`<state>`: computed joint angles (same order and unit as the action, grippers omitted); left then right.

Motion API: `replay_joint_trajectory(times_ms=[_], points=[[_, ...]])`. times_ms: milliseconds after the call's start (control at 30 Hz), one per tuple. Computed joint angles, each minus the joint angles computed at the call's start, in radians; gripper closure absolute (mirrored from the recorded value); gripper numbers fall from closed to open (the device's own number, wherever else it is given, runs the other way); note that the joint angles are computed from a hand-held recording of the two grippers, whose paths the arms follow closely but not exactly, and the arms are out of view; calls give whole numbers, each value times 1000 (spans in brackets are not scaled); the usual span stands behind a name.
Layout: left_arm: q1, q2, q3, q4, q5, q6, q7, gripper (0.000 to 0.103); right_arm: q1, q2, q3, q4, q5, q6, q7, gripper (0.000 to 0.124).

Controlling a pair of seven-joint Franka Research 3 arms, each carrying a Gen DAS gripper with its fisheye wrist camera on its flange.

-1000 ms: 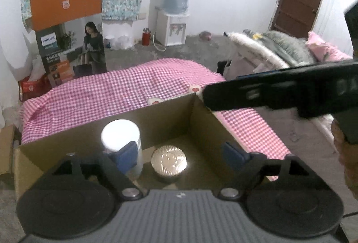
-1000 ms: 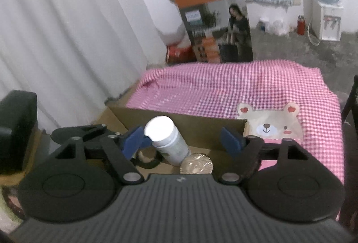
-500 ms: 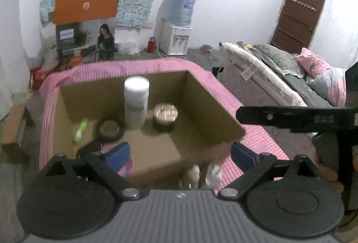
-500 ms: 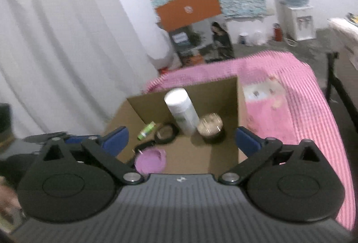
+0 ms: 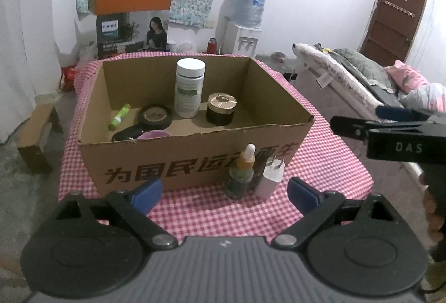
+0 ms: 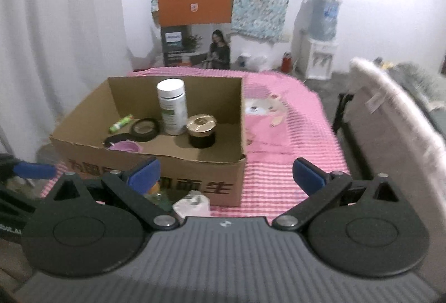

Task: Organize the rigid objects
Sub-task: 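Withdraw the right tool and move it toward the green dropper bottle, then grasp the green dropper bottle around its body with the right tool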

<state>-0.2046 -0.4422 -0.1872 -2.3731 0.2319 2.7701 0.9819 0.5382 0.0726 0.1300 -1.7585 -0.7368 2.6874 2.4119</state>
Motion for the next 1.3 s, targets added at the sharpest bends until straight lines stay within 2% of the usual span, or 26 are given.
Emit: replay_joint_trajectory(times_ms=[67, 133, 300, 433, 733, 800, 900, 1033, 1133, 1300], points=[[7, -7, -11, -4, 16, -1, -7, 6, 1, -19, -4, -23, -54, 11, 39, 22], [8, -4, -16, -2, 25, -3, -9, 6, -12, -35, 0, -50, -43, 49, 35, 22], [-5, 14, -10, 6, 23, -9, 6, 6, -49, -65, 17, -132, 185, 186, -145, 22], [-4, 24, -16, 10, 34, -18, 13, 6, -57, -68, 30, -150, 312, 200, -221, 22], [-6, 50, -16, 18, 34, -17, 28, 6, -49, -46, 34, -153, 460, 234, -300, 22], [-1, 61, -24, 23, 47, -14, 24, 6, -49, -44, 35, -162, 534, 252, -345, 22], [15, 75, -41, 22, 87, 10, 12, 6, -53, -42, 47, -180, 746, 282, -495, 22], [51, 105, -75, 28, 178, 36, -22, 6, -53, -26, 65, -175, 1004, 275, -692, 22], [78, 136, -96, 42, 263, 47, -53, 11, -46, 1, 67, -143, 1077, 236, -775, 22], [90, 185, -88, 57, 341, 95, -76, 31, -32, 66, 62, -55, 1068, 183, -816, 23]])
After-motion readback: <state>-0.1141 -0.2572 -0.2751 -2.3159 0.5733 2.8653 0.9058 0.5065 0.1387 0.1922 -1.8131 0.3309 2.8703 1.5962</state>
